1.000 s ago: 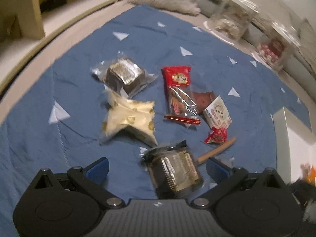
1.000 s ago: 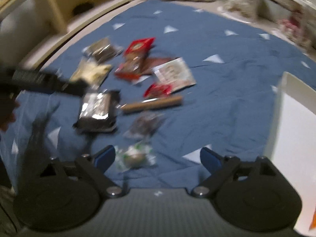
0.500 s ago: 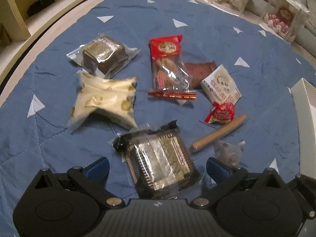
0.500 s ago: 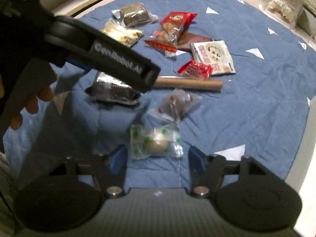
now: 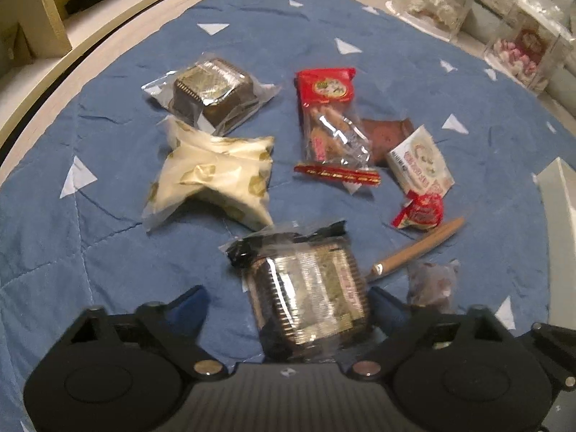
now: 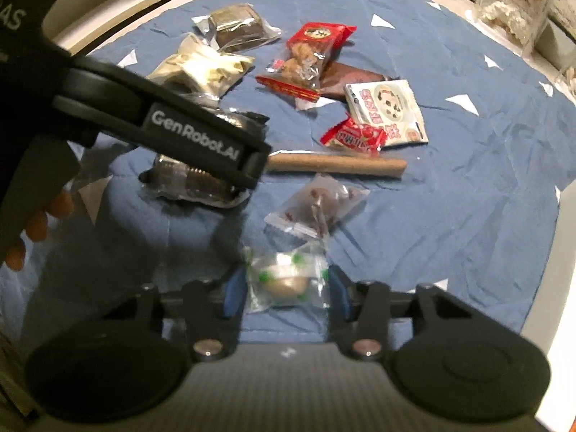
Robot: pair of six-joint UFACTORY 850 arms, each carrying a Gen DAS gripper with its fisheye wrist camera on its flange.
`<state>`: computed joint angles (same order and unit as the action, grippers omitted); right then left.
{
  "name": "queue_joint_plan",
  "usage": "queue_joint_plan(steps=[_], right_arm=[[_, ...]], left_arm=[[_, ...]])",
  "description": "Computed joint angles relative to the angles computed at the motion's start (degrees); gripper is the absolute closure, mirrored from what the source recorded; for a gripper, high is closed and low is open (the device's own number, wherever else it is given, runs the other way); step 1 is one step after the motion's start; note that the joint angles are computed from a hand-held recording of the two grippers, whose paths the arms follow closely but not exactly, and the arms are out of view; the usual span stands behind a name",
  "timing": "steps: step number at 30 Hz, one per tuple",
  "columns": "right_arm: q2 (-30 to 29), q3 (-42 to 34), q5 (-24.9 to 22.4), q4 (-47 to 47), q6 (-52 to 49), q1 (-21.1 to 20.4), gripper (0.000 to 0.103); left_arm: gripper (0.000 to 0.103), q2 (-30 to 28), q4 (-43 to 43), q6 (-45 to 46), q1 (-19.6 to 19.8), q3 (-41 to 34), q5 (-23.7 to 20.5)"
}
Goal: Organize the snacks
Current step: 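Grasp the dark square cake with the left tool while the right tool grasps the clear green-dotted bag, then carry the cake and the clear bag over the white box with both tools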
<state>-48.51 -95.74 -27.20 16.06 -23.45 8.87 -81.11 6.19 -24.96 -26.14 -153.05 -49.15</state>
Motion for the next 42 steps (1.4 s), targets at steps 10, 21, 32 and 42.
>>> queue_joint_plan(steps=[10,21,32,42], right_arm=[[2.5,2.7,1.0,2.1,-2.3,0.0,0.056],[7.1,6.4,6.5,9.9,-4.6,-2.3,0.056],[15.4,14.4,14.4,20.9,-8.1,-5.6,0.056],[19.7,19.8,19.2,29.7,-12.5,-9.9,0.056]], left_arm=[[0.036,6.4,-1.5,3.0,0.4,11.2,7.3],[0.046,17.4,-0.4,1.3,0.0,26.5,20.0],[0.048,21.5,-5.5,5.1,-1.4,31.5,26.5],[0.048,19.0,-12.6,12.1,-4.2,25.2,27.8]])
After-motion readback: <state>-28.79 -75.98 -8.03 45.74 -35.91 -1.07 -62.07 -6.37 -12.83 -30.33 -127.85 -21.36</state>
